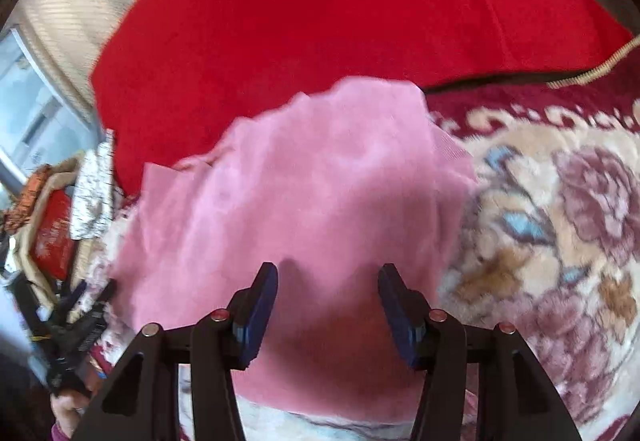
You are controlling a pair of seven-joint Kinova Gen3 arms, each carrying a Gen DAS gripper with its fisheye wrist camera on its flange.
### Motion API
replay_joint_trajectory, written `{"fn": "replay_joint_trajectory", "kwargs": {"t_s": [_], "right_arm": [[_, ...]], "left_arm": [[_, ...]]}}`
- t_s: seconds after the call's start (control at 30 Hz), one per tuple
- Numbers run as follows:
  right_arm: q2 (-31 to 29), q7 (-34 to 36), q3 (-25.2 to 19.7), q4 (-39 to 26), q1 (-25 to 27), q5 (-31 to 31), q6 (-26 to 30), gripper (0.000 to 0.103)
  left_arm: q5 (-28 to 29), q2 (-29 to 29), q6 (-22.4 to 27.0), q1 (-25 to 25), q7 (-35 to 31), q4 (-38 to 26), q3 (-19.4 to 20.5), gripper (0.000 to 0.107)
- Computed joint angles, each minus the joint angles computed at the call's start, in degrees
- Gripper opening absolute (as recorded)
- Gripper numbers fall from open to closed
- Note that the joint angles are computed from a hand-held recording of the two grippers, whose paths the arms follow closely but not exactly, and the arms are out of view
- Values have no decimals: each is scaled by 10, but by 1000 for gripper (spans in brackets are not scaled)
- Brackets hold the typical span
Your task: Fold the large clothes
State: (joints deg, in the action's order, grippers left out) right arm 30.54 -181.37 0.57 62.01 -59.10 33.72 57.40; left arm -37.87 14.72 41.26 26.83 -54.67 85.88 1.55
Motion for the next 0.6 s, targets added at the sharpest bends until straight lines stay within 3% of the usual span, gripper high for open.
{"fn": "replay_joint_trajectory", "kwargs": {"t_s": [0.13, 0.27, 0.4, 0.47, 0.6], "right_arm": [[22, 33, -3, -35, 4, 2, -6, 57], [75, 93, -3, -118, 19, -50, 48, 61], [63, 89, 13, -99, 11, -56, 23, 61], [54, 77, 19, -82, 5, -50, 7, 61], [23, 61, 23, -25, -2, -22, -47, 61]], "left_arm": [[-7, 3, -1, 10, 2, 0, -11, 88], [20, 8, -14, 87, -26, 2, -108, 88], [38, 3, -29, 134, -38, 11, -173, 88], [69, -6, -24, 113, -62, 9, -156, 88], [162, -45, -26, 7, -83, 29, -62, 88]]}}
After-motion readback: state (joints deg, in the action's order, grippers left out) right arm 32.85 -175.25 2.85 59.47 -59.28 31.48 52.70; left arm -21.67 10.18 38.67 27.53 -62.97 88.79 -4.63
